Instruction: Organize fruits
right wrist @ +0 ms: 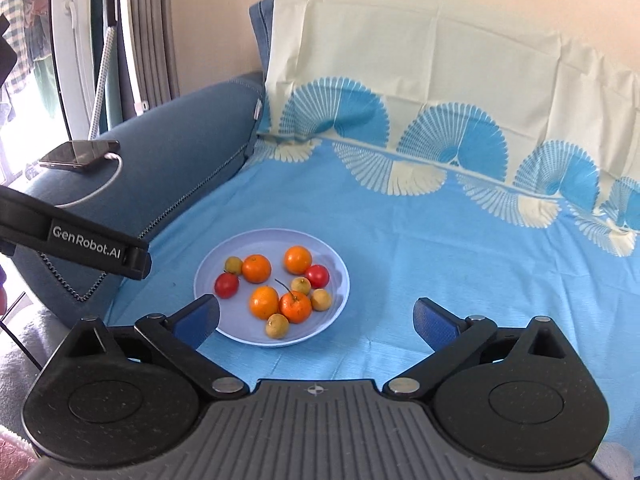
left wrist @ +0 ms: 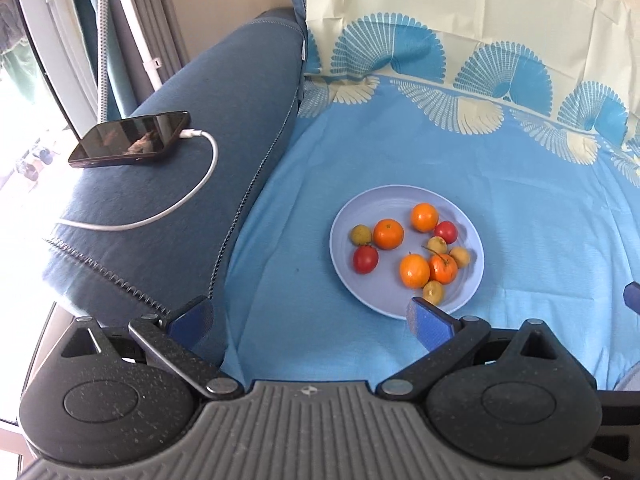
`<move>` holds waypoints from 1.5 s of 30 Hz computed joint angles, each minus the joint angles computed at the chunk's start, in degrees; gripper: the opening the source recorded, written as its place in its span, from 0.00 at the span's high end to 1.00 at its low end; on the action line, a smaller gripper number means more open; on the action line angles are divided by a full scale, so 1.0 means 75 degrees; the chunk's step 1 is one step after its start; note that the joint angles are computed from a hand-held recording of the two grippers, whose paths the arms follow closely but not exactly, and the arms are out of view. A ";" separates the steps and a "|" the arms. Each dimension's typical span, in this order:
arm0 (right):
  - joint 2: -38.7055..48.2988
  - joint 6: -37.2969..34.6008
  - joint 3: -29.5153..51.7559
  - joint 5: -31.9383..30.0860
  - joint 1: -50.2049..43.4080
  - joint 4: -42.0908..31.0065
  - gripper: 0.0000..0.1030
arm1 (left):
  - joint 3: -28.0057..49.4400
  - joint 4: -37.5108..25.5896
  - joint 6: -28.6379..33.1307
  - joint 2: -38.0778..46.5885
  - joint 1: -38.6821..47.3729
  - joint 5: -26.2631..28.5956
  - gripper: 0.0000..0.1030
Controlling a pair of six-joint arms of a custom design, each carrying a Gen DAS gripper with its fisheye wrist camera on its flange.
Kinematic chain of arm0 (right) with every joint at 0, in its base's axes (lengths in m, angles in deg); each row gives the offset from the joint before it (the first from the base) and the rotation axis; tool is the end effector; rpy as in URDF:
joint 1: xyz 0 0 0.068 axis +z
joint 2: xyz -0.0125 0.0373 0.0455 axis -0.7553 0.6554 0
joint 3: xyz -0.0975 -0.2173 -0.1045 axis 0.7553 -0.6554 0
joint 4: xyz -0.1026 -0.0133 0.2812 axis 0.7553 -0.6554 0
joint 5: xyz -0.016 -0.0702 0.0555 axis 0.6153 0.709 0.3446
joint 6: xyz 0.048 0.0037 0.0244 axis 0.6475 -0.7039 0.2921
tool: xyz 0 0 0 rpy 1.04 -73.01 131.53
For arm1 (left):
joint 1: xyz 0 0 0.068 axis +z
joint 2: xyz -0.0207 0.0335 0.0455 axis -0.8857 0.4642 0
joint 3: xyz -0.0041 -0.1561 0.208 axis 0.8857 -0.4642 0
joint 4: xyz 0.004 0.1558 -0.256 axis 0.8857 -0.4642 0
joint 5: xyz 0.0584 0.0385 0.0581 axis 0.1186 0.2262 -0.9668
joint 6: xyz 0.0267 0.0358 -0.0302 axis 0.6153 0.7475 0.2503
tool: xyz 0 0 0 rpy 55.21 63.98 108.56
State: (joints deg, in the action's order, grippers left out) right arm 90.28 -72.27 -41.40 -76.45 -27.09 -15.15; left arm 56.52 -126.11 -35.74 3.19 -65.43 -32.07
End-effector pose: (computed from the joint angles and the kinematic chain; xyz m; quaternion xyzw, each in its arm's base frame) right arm 0.2454 0.1020 0.1473 -0.2158 0.8667 0.1063 0.4370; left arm 0.2379 -0.0003 0.1973 -0.1627 0.9329 0.1226 0.2971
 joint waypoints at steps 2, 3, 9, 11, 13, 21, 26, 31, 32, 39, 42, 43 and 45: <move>-0.0468 0.0011 -0.0245 0.0054 0.0055 -0.0128 0.01 | -0.0165 -0.0172 -0.0081 -0.0345 -0.0161 -0.0135 0.00; -0.0756 0.0027 -0.0386 0.0091 0.0097 -0.0228 0.01 | -0.0221 -0.0244 -0.0110 -0.0466 -0.0235 -0.0201 0.00; -0.1576 0.0019 -0.0696 0.0085 0.0058 -0.0536 0.01 | -0.0426 -0.0558 -0.0312 -0.0982 -0.0468 -0.0327 0.00; -0.1728 0.0012 -0.0743 0.0084 0.0027 -0.0605 0.01 | -0.0422 -0.0606 -0.0360 -0.1034 -0.0535 -0.0363 0.00; -0.1814 0.0025 -0.0769 0.0111 0.0030 -0.0641 0.01 | -0.0418 -0.0625 -0.0369 -0.1074 -0.0598 -0.0391 0.00; -0.2065 0.0032 -0.0864 0.0128 -0.0033 -0.0731 0.01 | -0.0404 -0.0658 -0.0368 -0.1073 -0.0813 -0.0403 0.00; -0.1956 0.0017 -0.0824 0.0093 -0.0080 -0.0704 0.01 | -0.0395 -0.0623 -0.0303 -0.1012 -0.0848 -0.0401 0.00; -0.1875 0.0004 -0.0799 0.0133 -0.0054 -0.0653 0.01 | -0.0378 -0.0580 -0.0273 -0.0958 -0.0817 -0.0372 0.00; -0.1890 0.0006 -0.0808 0.0131 -0.0052 -0.0658 0.01 | -0.0378 -0.0580 -0.0270 -0.0950 -0.0817 -0.0375 0.00; -0.1794 0.0007 -0.0780 0.0168 -0.0026 -0.0623 0.01 | -0.0319 -0.0609 -0.0256 -0.0825 -0.0820 -0.0376 0.00; -0.1763 -0.0002 -0.0762 0.0151 -0.0046 -0.0613 0.01 | -0.0286 -0.0630 -0.0308 -0.0784 -0.0879 -0.0434 0.00; -0.1765 -0.0009 -0.0760 0.0147 -0.0051 -0.0621 0.01 | -0.0277 -0.0648 -0.0311 -0.0770 -0.0883 -0.0429 0.00; -0.1767 -0.0011 -0.0758 0.0138 -0.0060 -0.0627 0.01 | -0.0265 -0.0656 -0.0296 -0.0738 -0.0884 -0.0421 0.00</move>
